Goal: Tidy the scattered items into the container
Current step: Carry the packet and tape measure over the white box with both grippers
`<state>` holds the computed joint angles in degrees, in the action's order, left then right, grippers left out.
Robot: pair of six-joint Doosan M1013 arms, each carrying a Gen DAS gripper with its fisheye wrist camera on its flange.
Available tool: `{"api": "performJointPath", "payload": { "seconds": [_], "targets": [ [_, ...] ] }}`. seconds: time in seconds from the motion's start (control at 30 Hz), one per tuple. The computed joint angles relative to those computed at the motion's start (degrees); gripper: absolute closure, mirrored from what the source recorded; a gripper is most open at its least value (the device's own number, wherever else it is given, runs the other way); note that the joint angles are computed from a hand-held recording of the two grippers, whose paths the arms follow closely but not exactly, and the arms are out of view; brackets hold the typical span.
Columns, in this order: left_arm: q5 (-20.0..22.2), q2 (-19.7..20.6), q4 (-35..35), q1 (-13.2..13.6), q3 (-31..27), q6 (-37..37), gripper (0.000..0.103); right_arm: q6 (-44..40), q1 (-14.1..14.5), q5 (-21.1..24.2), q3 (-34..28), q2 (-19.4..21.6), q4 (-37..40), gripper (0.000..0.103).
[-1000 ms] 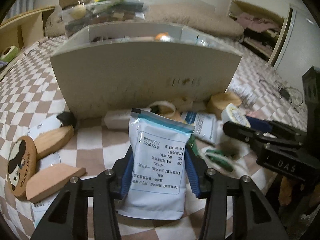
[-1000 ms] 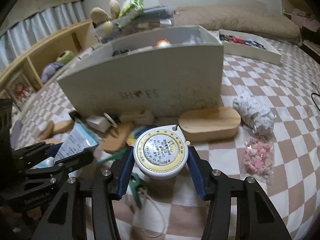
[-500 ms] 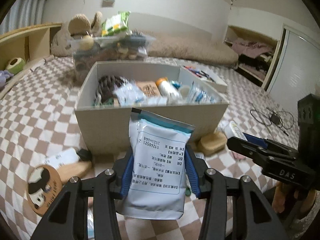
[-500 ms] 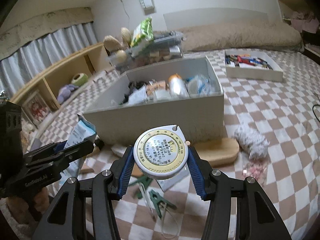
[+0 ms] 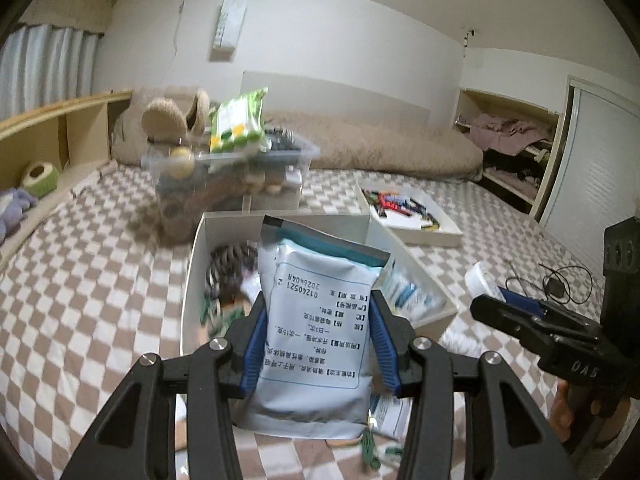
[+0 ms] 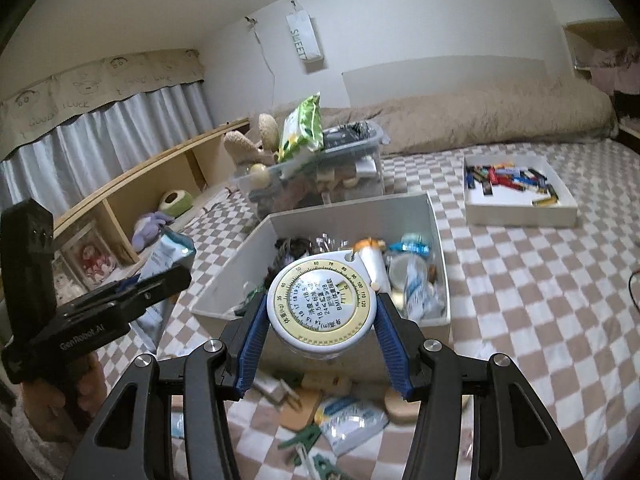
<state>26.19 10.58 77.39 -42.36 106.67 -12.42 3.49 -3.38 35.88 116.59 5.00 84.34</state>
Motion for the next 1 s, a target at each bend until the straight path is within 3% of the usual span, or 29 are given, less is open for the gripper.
{"api": "performJointPath", "payload": {
  "seconds": [0.3,0.47,1.0],
  "targets": [
    [-0.4,1.1,3.0,2.1,-3.5,-0.8,0.056,-0.9,1.1,0.5,-5.2,1.7,3.3,0.049],
    [-1.7,2.2,1.2,3.6,-4.5,0.6,0.056,0.3,1.6,0.9,-6.9,3.2,3.3,0.049],
    [-2.4,6.1,-6.7,6.0,-5.7,4.6,0.056,9.1,2.6,0.3,-9.4,8.4,-5.5,0.049]
  ]
}}
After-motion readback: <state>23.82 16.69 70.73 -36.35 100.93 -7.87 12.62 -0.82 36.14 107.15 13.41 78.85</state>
